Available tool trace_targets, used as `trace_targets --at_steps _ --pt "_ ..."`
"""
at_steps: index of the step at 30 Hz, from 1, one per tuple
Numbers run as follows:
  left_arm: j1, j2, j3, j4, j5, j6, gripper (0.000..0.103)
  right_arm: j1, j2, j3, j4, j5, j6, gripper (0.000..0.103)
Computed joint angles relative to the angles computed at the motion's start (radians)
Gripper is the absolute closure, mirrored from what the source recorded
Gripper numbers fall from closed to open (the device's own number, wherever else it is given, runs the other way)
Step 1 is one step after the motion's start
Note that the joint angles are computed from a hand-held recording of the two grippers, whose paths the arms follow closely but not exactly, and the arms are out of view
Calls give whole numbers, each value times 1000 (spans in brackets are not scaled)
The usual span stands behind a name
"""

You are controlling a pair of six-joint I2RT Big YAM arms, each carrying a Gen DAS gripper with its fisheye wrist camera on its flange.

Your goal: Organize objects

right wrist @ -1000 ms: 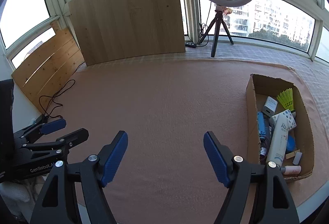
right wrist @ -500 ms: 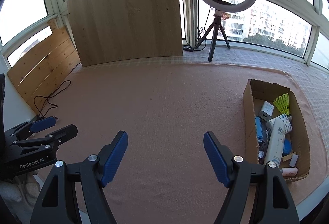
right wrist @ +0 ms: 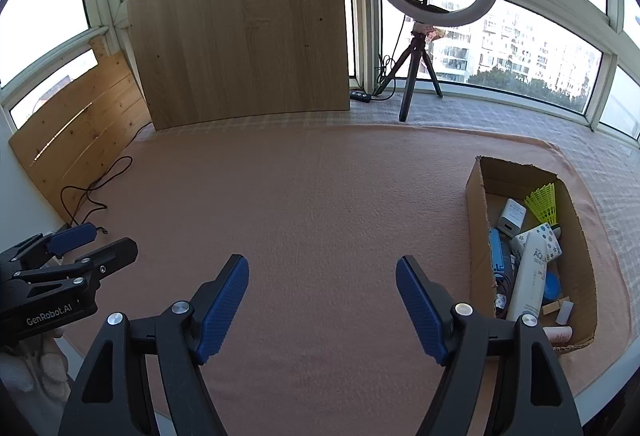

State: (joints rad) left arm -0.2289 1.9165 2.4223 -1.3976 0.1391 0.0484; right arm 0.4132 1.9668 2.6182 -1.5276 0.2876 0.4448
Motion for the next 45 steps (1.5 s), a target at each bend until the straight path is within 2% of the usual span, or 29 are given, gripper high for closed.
trace_targets --at_steps 45 --pt "-6 5 -10 -5 -5 12 22 -11 -23 -53 12 -15 24 30"
